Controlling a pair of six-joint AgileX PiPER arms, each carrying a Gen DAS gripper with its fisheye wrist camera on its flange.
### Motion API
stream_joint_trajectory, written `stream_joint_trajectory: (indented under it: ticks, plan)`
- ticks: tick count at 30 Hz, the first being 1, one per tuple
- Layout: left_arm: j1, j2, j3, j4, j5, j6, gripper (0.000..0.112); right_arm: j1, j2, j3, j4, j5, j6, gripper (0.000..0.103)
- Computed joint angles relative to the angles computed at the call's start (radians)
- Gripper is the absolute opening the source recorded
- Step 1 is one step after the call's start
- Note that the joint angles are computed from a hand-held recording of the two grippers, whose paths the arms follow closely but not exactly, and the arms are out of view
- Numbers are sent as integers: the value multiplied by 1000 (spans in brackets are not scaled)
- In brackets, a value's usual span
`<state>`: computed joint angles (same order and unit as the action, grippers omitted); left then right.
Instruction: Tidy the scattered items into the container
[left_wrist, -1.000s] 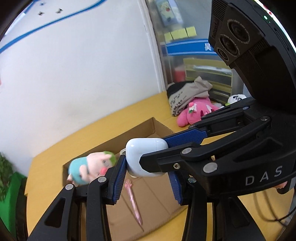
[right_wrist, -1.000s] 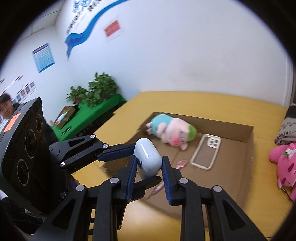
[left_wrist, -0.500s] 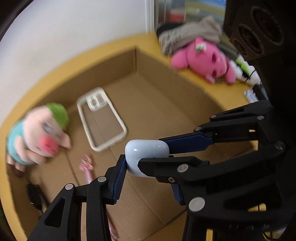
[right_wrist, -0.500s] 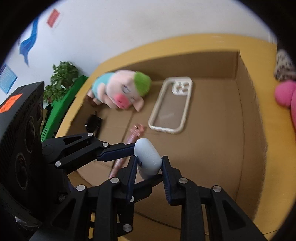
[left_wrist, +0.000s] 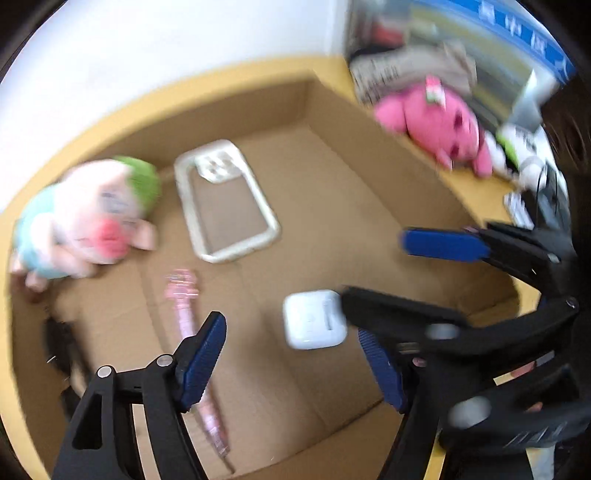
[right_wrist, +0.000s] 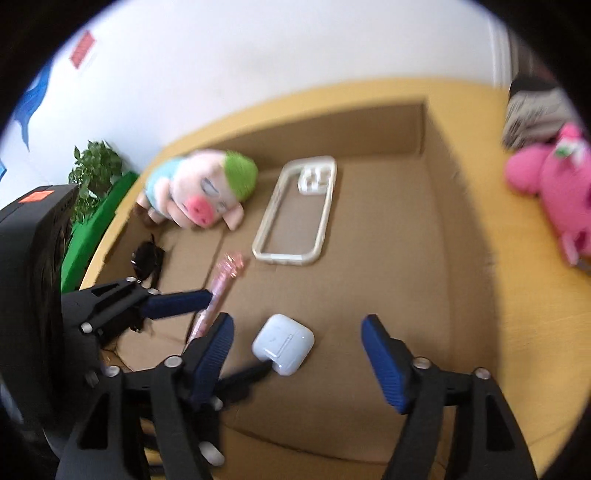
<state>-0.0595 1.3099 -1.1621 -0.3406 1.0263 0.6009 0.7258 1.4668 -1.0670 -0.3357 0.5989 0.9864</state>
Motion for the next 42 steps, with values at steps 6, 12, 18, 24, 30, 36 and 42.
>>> stream_joint_trajectory:
  ticks: [6,12,18,24,30,36,42]
  plan:
    - [470,-310,246,-324,-48,437,103,377,-103,71,-550,320,600,80]
    - [868,-263,365,-536,-7,715,103,564,60,85,-715,484,861,80]
    - [926,-253,534,-744,-192,943,103,611,200,40,-810,562,971,80]
    - [983,-256,616,-927,-174,1142,103,620,198,113,-899,550,1104,89]
    - [1011,-219,604,-935,-128,1146,103,620,200,108,-895,549,1097,90]
    - [1015,-203,595,-915,-108,1125,103,625,203,104,-890,556,1097,90]
    - [1006,-214,602,-917,-122,1124,103,626,203,101,-885,557,1093,91]
